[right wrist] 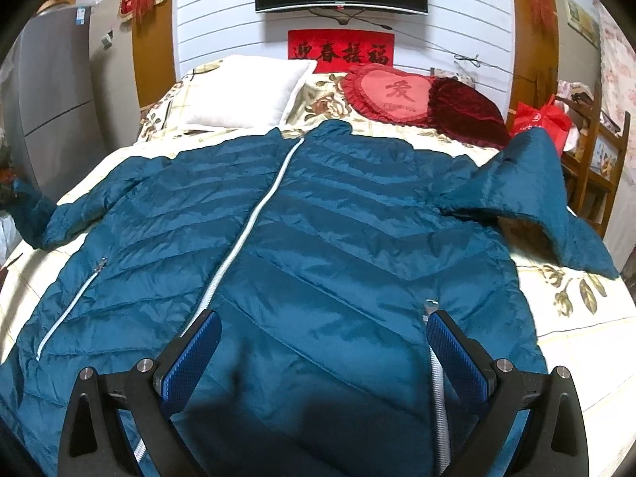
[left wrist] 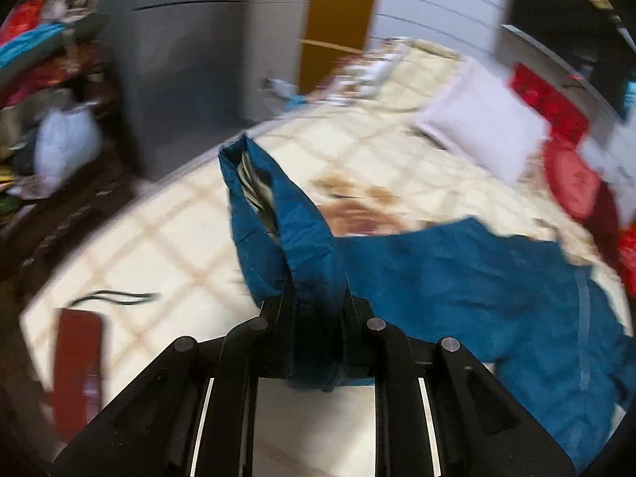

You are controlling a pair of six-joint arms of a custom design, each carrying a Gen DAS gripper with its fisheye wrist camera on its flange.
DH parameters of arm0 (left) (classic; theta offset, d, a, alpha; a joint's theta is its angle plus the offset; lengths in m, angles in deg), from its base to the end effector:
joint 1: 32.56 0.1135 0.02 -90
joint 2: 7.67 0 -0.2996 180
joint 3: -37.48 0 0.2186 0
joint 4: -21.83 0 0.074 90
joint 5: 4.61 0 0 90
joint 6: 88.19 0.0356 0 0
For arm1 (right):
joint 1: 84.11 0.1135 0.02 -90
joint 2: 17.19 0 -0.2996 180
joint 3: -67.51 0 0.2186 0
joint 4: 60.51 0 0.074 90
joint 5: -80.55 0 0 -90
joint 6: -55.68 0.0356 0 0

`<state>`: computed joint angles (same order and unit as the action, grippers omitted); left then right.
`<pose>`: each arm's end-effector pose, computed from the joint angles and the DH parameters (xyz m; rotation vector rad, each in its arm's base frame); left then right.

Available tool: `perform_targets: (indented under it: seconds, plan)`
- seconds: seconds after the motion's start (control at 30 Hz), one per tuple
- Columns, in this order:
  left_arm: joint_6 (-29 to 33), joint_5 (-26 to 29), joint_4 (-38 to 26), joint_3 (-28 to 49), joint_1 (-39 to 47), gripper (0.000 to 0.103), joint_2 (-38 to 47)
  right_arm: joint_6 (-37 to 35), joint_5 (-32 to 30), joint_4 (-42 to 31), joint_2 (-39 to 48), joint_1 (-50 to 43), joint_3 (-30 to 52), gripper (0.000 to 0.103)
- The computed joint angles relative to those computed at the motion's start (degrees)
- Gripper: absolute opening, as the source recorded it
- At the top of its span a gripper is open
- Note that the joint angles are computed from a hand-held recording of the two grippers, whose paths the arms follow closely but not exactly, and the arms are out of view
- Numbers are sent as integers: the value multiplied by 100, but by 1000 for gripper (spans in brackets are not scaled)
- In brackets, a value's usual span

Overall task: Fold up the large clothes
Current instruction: 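Lift the sleeve with the left tool and fold it across the jacket body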

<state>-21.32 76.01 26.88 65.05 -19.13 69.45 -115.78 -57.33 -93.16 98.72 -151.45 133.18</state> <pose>0.1668 0.0458 0.1627 -0.8089 2.1925 0.1081 0.1410 -0.2693 0.1178 -0.3459 2.2767 0.1371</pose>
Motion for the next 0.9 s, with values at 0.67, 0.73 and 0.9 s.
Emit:
perform_targets:
  seconds: [0.67, 0.73, 0.9]
  plan:
    - [-1662, -1509, -268, 3686, -4342, 14, 3611, 465, 402, -537, 483, -201, 1100, 103]
    - [-1740, -1492, -214, 3850, -4422, 14, 3882, 455, 415, -613, 502, -231, 1180, 103]
    - [-1798, -1371, -212, 4426, -4638, 9, 4479, 360, 509, -677, 518, -255, 1234, 103]
